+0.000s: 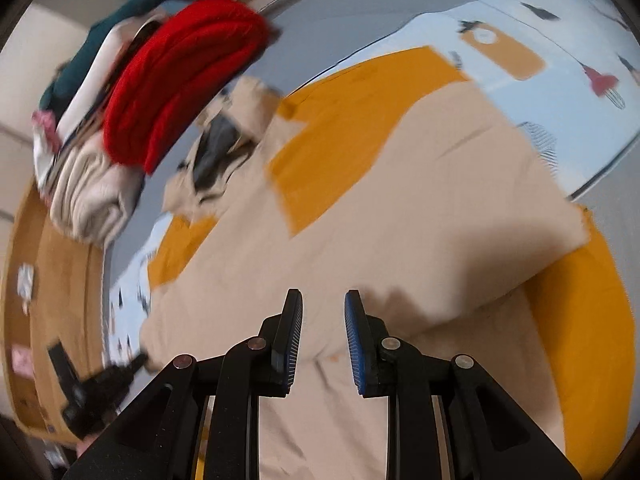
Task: Fold large clothes
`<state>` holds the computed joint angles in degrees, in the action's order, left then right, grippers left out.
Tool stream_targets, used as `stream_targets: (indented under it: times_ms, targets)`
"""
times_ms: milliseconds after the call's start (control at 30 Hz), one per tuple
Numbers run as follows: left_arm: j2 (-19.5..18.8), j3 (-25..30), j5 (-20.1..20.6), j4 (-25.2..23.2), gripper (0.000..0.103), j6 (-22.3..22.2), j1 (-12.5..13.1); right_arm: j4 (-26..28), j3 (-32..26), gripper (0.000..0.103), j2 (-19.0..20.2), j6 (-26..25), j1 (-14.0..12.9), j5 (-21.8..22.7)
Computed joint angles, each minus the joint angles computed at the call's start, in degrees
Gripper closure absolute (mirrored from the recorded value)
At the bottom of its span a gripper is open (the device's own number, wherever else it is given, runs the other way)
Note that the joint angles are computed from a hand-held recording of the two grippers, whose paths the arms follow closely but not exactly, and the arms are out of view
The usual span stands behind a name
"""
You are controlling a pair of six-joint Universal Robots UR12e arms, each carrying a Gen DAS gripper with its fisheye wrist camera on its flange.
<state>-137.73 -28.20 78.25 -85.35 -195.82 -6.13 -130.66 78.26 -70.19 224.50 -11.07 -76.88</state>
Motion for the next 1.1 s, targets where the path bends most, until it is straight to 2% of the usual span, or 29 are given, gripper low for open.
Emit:
stream_targets:
  times_ms: [67,133,200,267,300,333,433,533,600,667,733,767,800,833,900,933,967,1033,1100]
  targets:
    - [-1.70,3.15,-1.44,-4.65,0.094,-0.72,0.34,1.83,0.54,0.079,-0.08,3.21,-0.78,-1.20]
    - [-1.59,2.73,-2.58,-4.02,0.089,-1.56,0.49,6.00,0.83,0.079,-0.23,6.28,-1.63,-2.54]
    - [-1.79,2.92,-3.73,-4.11,0.089,-1.48,0.59,11.01,1.02,0.079,-0.36,9.62,-2.52,-3.72]
    - [-1.96,3.05,-4.78,-4.49,0.090,-1.68,0.76,10.48,2.35,0.080,-0.81,11.65,-3.43,-1.87]
    - [-1.75,2.55,-4.79,-3.87,0.095,-2.00,0.70,10.39,2.44,0.080,-0.82,11.64,-3.58,-1.61]
    - [-1.43,2.00,-4.20,-3.07,0.098,-2.09,0.67,10.94,2.00,0.080,-0.70,11.11,-3.46,-2.25]
    - [-0.38,0.45,-1.54,0.66,0.099,-1.65,0.36,12.13,0.35,0.080,-0.65,9.10,-2.25,-7.27]
    - [0.31,-0.51,1.22,4.21,0.099,-1.43,0.08,9.41,-0.57,0.080,-0.68,6.14,-0.92,-11.32]
    - [0.64,-1.02,1.93,6.37,0.098,1.36,-0.31,6.81,-1.18,0.079,-0.49,3.38,-0.13,-13.15]
    - [-0.05,0.29,-0.18,4.93,0.098,5.04,-0.63,4.38,-1.94,0.079,0.06,-0.11,0.47,-13.81]
    - [-1.06,1.92,-3.96,1.14,0.092,6.08,-0.44,3.74,-2.10,0.077,0.56,-1.70,-0.01,-10.91]
    - [-2.09,3.58,-6.70,-2.82,0.089,5.17,-0.11,4.73,-2.29,0.075,0.90,-1.83,-0.34,-9.21]
    - [-2.75,4.64,-7.94,-5.42,0.082,4.34,0.07,6.41,-2.55,0.075,1.31,-1.91,-0.66,-7.53]
    - [-3.89,6.51,-8.55,-9.40,0.081,3.47,0.20,8.12,-2.67,0.074,1.49,-2.23,-0.92,-6.35]
    - [-6.10,10.29,-6.63,-14.96,0.081,3.71,-0.02,14.74,-3.68,0.074,2.49,-2.78,-1.48,-3.98]
    - [-6.09,10.15,-6.13,-14.93,0.081,3.67,-0.06,16.33,-3.58,0.074,2.60,-2.14,-1.72,-3.36]
    - [-5.84,9.75,-5.44,-14.19,0.081,3.63,-0.18,15.53,-2.93,0.074,2.35,-1.44,-1.88,-2.94]
    - [-5.26,9.20,-3.11,-12.17,0.081,5.08,-0.72,16.68,-4.05,0.074,2.58,-2.70,-1.59,-3.91]
    - [-4.07,7.30,-0.72,-8.51,0.081,6.42,-1.31,14.71,-4.39,0.074,2.43,-4.21,-1.18,-5.17]
